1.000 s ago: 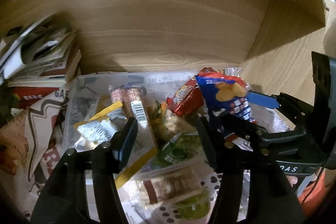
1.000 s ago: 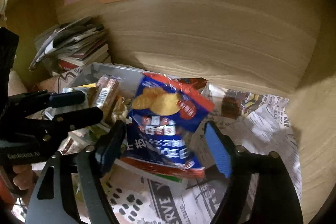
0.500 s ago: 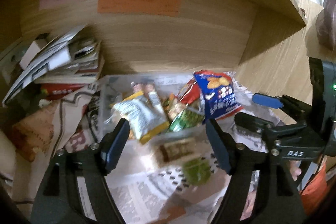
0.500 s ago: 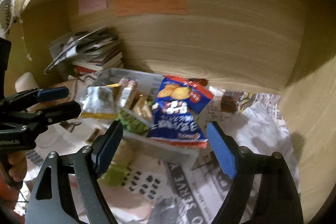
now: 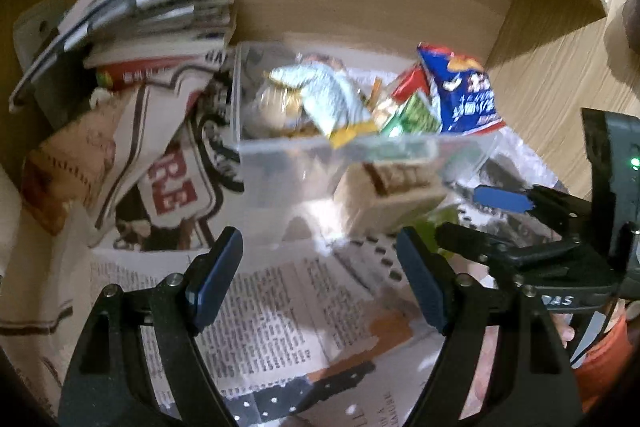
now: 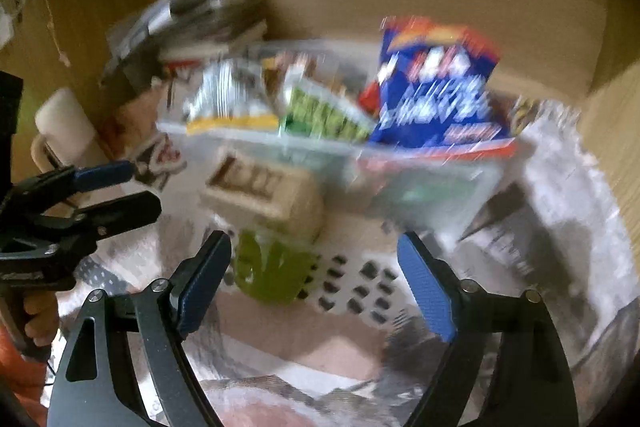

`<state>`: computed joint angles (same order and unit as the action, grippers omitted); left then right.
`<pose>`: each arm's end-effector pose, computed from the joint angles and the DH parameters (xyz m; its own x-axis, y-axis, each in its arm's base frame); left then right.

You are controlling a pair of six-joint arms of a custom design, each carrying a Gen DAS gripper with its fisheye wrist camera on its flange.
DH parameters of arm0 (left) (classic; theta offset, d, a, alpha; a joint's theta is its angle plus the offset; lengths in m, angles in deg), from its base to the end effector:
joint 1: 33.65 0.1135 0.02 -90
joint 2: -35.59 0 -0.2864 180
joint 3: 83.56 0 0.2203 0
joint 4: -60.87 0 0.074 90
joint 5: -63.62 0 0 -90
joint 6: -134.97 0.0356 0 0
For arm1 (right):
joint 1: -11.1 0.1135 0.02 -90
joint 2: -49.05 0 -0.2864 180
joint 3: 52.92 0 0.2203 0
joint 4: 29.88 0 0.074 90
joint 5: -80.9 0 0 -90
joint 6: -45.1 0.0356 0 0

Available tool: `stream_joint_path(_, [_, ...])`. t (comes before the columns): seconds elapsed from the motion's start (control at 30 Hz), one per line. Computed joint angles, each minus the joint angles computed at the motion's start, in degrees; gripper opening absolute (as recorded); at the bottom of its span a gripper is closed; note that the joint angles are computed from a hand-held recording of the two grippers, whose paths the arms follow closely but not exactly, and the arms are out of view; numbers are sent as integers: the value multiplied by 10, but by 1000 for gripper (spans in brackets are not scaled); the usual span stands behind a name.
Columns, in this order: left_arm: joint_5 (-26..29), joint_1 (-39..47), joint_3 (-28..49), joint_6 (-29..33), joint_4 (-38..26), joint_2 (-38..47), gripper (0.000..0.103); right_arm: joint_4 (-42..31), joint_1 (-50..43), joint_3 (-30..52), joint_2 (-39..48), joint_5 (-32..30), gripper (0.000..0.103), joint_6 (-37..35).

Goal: Organize snacks
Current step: 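Grasp the green jelly cup with the right gripper while the left grasps the wrapped cake block, then carry the jelly cup and cake block into the box and release both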

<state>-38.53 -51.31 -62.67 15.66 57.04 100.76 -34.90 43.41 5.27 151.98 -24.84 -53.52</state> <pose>0.1262 -0.0323 0.1386 -0.6982 -0.2800 -0.6589 -0.2054 0.9600 -0.1902 0.2573 0.1741 0.1549 -0.5386 -0.5113 -0.6697 -0.7518 0.6505 0.1079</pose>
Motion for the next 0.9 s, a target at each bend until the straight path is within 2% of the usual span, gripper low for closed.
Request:
stream_joint_path(0.13, [8,-6,-12,-9,33,30,79,-34,4,26,33,-25,67,5])
stream_joint_path(0.23, [-1,-22,-13,-14,50,46,79,-62,9,49,52,-34,54,2])
stream_joint_path(0.47, [-21,-61,25,-29,55,90,79,-43,-4,27,42,-43,52,1])
stream_joint_path(0.5, [-21,-64,32,-30,61,104,79,-39,-12,19,36,-49,42,-3])
stream_joint_path(0.77, [-23,-83,109,-53,89,231,83,-10,-79,-25,1,-66,43,-34])
stream_joint_path(0.9, [-27,-81,156,-69,82,284,86,-9,-107,-30,-10,-79,43,-45])
